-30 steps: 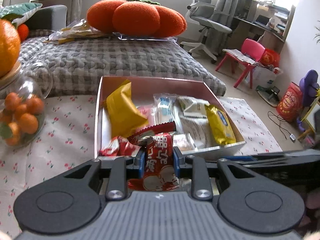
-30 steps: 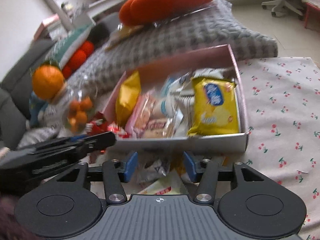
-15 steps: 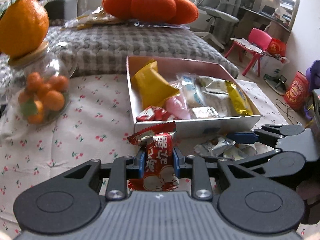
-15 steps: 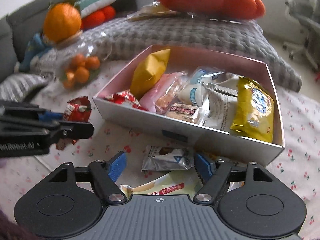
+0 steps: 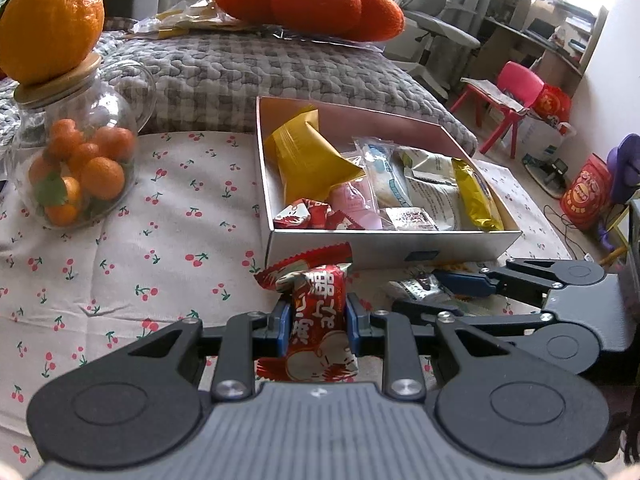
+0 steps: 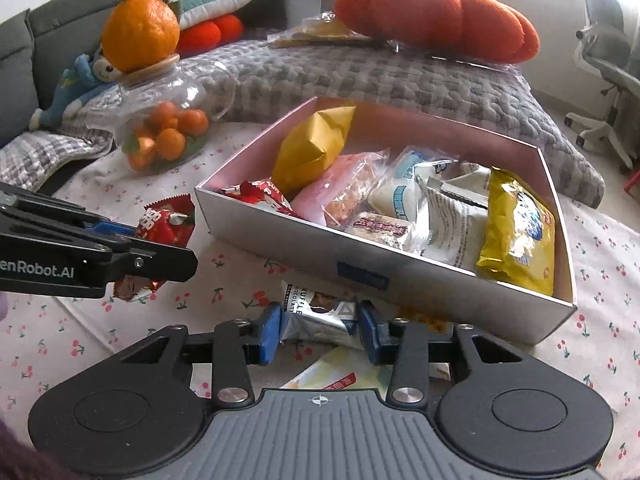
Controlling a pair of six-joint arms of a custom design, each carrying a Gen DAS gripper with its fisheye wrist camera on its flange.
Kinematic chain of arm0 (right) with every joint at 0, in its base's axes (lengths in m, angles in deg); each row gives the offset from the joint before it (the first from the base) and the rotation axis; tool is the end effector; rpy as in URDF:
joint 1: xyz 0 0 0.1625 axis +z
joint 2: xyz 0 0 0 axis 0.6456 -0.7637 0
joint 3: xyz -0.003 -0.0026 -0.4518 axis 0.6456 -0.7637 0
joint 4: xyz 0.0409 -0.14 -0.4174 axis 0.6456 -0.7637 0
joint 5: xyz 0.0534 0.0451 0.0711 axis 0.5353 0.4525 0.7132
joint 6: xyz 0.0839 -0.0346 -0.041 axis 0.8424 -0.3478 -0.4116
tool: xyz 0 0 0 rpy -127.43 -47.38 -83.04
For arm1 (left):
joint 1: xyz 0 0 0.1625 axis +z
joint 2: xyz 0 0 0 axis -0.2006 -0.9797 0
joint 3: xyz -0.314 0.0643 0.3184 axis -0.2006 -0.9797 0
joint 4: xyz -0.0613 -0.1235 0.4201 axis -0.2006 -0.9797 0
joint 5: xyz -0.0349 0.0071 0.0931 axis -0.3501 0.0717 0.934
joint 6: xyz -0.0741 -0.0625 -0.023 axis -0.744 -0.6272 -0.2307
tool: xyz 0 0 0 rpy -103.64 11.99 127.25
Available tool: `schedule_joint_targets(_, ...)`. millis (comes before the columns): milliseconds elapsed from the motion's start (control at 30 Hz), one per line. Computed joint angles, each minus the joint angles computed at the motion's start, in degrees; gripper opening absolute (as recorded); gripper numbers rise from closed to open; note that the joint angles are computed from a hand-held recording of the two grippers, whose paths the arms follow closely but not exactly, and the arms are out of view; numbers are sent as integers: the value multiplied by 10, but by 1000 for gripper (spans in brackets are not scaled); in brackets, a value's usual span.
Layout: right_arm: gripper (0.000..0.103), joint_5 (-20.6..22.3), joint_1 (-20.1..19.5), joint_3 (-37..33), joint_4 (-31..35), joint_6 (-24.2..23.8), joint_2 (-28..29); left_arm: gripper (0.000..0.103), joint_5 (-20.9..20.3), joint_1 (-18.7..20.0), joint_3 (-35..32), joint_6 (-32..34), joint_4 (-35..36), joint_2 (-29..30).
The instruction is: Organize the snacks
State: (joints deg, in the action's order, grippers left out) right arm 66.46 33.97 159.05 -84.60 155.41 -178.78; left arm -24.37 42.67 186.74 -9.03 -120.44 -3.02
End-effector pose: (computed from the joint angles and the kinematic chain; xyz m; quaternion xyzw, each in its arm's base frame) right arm 0.0440 -0.2555 0.1057 0.1289 -0.8579 0.3876 0.3116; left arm -0.2079 -0.3311 0.0009 0.3698 0.9014 -0.1688 0.1490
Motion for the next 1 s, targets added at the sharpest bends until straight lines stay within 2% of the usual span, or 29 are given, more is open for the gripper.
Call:
schedule_joint_targets(67,40,-13,-8,2,23,9,-19,25,1,-1,0,1,-2,0)
schedule_joint_targets(200,40,-64,-30,9,81,12,-82,25,5,-5,-2,9,-16,2)
schedule_joint_targets(467,40,-137,-74,9,139,54,-180,25,7,-14,-28,33,-43,33)
schedule_joint_targets(733,40,-173,-126,-10,158,125,-197,25,-10,-9,-73,75,-62,84)
schedule_joint_targets(833,40,-199,-151,-15,165,152,-200,25,-11,-7,-88,82,-66,99)
schedule_joint_targets(1000,45,-229,-182,-16,171,171,-205,25,-7,-3,-106,91,-70,117)
